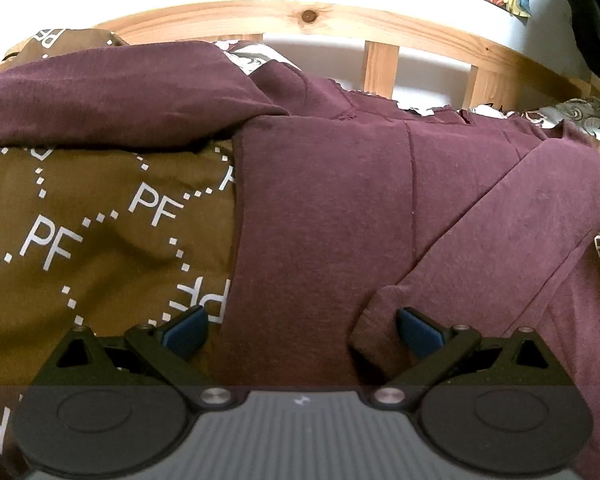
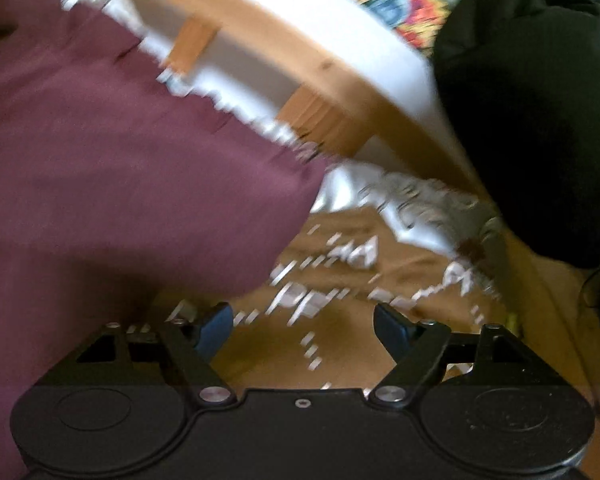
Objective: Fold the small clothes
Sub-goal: 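Withdraw the right tool from the folded sleeve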
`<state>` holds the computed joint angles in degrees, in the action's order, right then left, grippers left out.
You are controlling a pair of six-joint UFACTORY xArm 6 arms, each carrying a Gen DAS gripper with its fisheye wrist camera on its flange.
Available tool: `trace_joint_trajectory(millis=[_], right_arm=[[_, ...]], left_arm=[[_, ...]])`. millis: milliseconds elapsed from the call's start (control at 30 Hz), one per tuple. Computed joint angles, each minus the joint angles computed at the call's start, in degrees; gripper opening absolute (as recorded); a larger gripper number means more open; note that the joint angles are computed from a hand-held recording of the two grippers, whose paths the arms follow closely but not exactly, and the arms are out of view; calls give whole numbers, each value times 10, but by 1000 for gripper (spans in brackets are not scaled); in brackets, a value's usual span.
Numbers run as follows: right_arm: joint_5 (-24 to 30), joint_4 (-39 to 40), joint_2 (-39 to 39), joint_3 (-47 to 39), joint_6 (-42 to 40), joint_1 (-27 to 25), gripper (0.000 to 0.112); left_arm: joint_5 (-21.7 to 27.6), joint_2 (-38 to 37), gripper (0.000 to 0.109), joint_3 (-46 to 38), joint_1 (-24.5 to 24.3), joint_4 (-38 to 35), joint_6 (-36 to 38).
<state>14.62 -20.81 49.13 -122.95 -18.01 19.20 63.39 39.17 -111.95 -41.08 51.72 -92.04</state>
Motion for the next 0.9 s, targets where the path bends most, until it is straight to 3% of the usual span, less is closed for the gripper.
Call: trace_joint_trajectory(millis=[133, 300, 400, 467, 567, 667, 767, 900], right_arm=[[10, 43, 24, -20, -54, 9, 79], [-30, -16, 69, -70, -4, 14, 70], [-61, -3, 67, -56, -27, 17, 48], [-67, -9, 67, -53, -36, 17, 24], [-71, 9, 59, -46, -7, 15, 14], [-30, -4, 67, -83, 91, 9, 12], [72, 72, 104, -172, 114, 10, 10], [123, 88, 128, -220, 151, 7, 12]], left_arm=[[2, 2, 102, -2, -1, 1, 2], [-7, -4, 102, 7, 1, 2, -12], [-11, -7, 102, 11, 2, 3, -16], [-15, -10, 102, 15, 2, 3, -19], [-25, -16, 102, 24, 3, 5, -24], [-23, -7, 102, 11, 3, -9, -4], [5, 16, 102, -23, -2, -15, 30], [14, 23, 102, -37, -5, -17, 37]])
